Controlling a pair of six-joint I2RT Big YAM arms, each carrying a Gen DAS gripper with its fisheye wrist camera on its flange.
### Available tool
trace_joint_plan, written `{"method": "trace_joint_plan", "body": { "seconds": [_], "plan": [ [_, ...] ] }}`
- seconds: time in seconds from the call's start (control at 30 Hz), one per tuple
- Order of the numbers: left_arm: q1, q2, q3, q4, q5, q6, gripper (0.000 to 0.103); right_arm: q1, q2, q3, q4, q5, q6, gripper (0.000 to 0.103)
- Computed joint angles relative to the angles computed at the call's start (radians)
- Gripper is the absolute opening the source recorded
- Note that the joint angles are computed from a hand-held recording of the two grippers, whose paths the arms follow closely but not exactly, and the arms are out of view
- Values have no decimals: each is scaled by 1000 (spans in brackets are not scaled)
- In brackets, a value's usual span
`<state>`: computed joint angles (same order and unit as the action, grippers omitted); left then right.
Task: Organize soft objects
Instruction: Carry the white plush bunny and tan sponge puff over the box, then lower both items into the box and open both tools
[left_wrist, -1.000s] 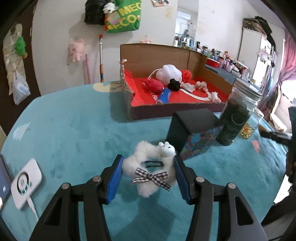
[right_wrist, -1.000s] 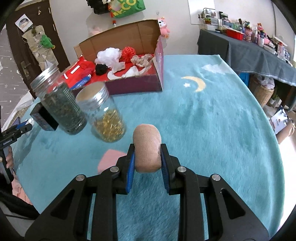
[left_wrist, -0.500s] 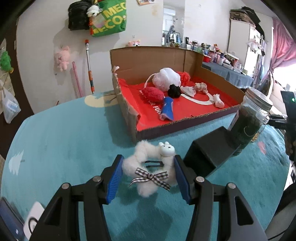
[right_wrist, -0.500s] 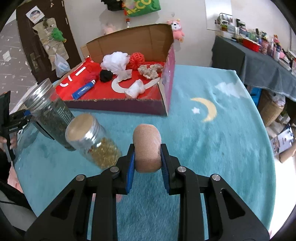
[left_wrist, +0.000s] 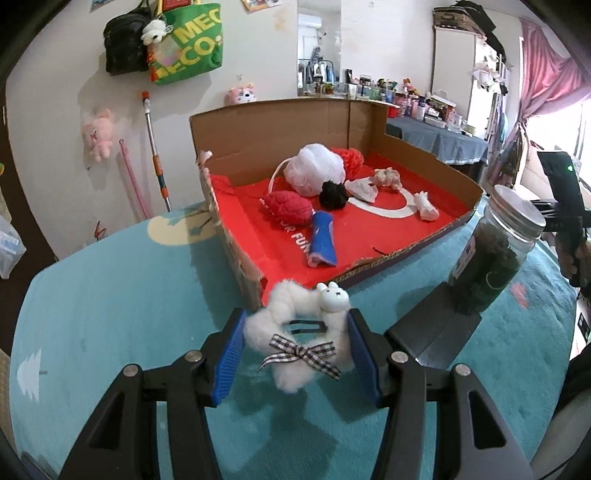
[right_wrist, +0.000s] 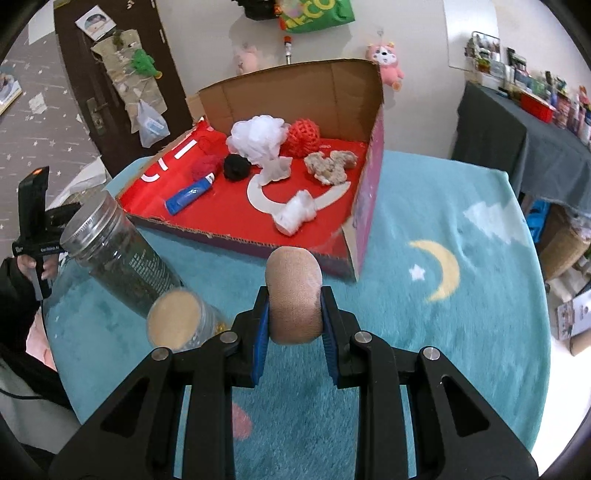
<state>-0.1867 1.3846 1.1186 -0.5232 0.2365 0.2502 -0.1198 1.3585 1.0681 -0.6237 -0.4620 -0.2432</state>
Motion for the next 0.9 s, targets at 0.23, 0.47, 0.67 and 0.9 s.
{"method": "trace_joint_plan", "body": {
  "seconds": [0.23,0.47,0.67,0.9],
  "plan": [
    [-24,33,83,-37,40,16,57,17,47,79,-47,-50,-15,24],
    [-91,161,274,-178,78,-13,57,73,138,226,-135,-87,-36,24],
    [-149,298,470,-316,49,-2,57,134,281,414,-279,-51,-63,24],
    [-183,452,658,-470,16,24,57,172,437,600,-456,3,-77,26]
  ]
}}
